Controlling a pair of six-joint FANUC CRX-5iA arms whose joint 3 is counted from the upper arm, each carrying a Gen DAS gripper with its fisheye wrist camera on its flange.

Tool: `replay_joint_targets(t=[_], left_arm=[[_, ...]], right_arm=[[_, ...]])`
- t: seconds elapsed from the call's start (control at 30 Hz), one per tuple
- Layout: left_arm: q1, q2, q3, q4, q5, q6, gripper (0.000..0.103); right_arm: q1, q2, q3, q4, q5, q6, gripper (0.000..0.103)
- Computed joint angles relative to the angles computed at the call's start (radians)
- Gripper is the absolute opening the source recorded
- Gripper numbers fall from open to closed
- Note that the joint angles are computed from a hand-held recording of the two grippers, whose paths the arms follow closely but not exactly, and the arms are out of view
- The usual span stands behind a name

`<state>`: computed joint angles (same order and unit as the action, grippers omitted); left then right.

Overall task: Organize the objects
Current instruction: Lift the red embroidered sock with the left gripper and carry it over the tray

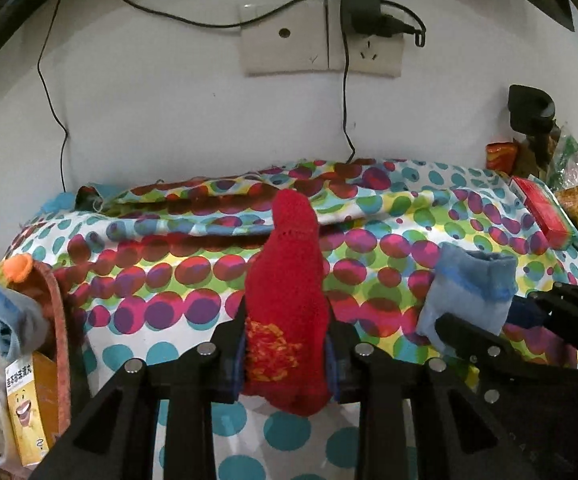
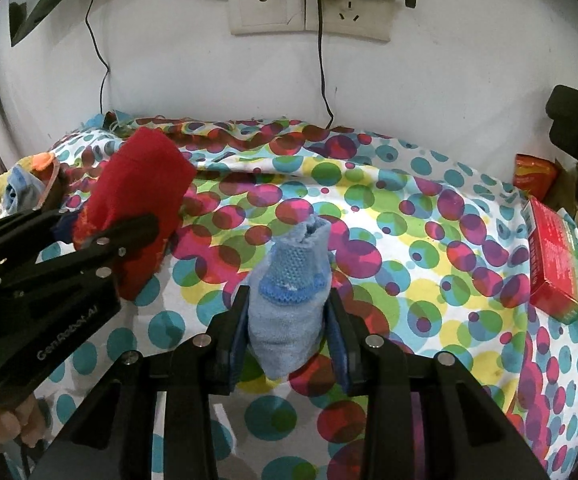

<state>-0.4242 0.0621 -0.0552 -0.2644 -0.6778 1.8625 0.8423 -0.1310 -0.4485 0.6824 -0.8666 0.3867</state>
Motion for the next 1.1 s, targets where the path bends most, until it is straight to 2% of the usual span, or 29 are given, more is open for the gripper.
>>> replay_joint_targets(t=[0.07, 0.2, 0.33, 0.8, 0.9, 1.03, 1.1], left_arm=[[-0.011, 0.007, 0.015, -0.024, -0.018, 0.014, 0.03], [0.004, 0.007, 0.005, 0.009, -0.009, -0.002, 0.031], [0.01, 0.002, 0.005, -0.008, -0.014, 0.042, 0.031], [0.056, -0.02, -0.036, 0.064, 0.018, 0.042, 0.031], [0.046, -0.022, -0.025, 0.02, 0.005, 0.091, 0.031], [0.058, -0.022, -0.032, 0.048, 0.008, 0.075, 0.031], [0.063, -0.031, -0.041, 0.042, 0.016, 0.1, 0.031]], right_arm=[[0.002, 0.006, 0.005, 0.002, -0.01, 0.0, 0.033], [0.004, 0.013, 0.012, -0.001, -0.02, 0.008, 0.033], [0.01, 0.025, 0.021, 0.005, -0.038, 0.015, 0.034], [0.027, 0.048, 0.036, 0.038, -0.086, 0.02, 0.034], [0.034, 0.057, 0.042, 0.048, -0.103, 0.023, 0.034], [0.037, 0.062, 0.047, 0.05, -0.113, 0.031, 0.035], [0.041, 0.067, 0.049, 0.059, -0.123, 0.03, 0.035]])
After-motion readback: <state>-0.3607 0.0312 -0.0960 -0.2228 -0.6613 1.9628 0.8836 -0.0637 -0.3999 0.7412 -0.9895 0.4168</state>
